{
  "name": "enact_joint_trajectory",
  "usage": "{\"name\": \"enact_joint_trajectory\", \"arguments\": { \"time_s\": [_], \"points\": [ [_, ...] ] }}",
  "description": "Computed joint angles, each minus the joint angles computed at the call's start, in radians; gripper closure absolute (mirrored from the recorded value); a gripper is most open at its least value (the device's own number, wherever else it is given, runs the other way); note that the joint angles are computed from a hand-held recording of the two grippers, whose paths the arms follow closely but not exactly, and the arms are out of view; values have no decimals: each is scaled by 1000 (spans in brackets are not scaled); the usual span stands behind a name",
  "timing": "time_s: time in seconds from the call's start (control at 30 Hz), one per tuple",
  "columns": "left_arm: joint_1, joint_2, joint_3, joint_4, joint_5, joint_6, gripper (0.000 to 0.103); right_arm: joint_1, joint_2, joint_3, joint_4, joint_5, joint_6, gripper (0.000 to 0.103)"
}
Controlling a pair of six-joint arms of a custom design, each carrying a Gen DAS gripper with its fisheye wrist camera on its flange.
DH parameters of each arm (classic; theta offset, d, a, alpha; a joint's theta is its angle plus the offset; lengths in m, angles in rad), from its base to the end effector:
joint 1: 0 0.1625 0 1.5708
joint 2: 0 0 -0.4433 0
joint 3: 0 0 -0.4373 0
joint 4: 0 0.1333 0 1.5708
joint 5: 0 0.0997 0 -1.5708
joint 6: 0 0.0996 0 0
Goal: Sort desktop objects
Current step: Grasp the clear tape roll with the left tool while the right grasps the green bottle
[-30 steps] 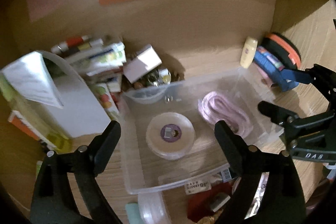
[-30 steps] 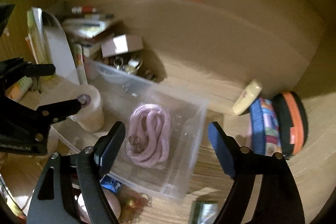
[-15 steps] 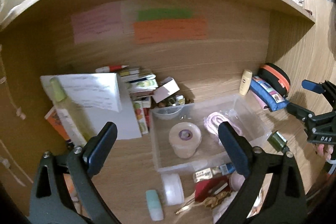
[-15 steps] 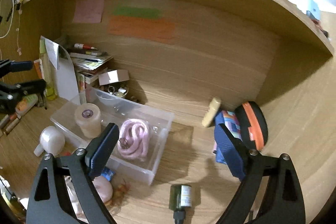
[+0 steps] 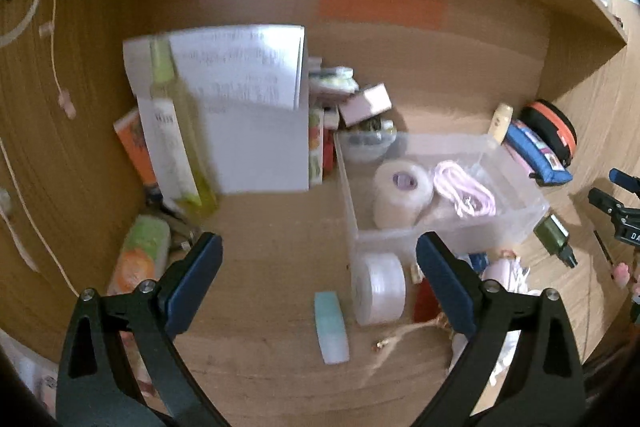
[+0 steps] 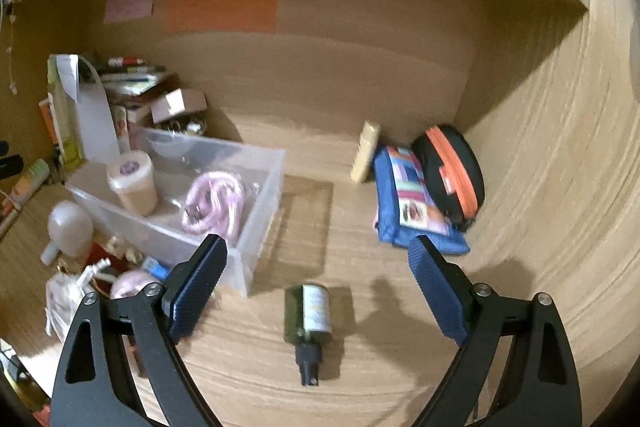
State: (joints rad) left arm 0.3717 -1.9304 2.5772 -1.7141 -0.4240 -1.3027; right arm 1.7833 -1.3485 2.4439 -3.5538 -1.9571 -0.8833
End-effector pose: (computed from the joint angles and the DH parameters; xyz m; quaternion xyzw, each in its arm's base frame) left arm -0.1614 -0.3034 0.2299 0.0928 0.8195 -0.4329 0.3639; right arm 0.1848 -0.4024 0.2252 0.3913 -0.7995 0.3408 0.3024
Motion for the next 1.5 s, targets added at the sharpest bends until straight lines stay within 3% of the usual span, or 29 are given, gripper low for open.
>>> {"name": "enact_joint_trajectory", "arguments": {
  "time_s": [0.2,0.4,0.7,0.77,0.93,1.1,1.27,1.5],
  "points": [
    [48,74,41,-240,-53,135,4,-42,14,20,-20,-15,-13,12],
    [115,195,49,-455,-106,263,4,-101,46,10,32,-29,-3,12],
    [199,307,35,-611,-141,346,4,-156,77,-37,148,-23,12,14],
    [213,320,32,-630,-138,357,5,-154,87,-52,175,-28,11,20],
    [240,337,24,-655,-139,369,25,-154,104,-72,219,-41,5,32],
    [253,349,25,-690,-139,389,29,-151,113,-87,260,-47,7,43],
    [279,361,24,-731,-163,423,44,-150,115,-99,311,-38,25,59],
    [274,344,39,-750,-162,422,59,-161,115,-91,302,-15,28,65]
  ]
}}
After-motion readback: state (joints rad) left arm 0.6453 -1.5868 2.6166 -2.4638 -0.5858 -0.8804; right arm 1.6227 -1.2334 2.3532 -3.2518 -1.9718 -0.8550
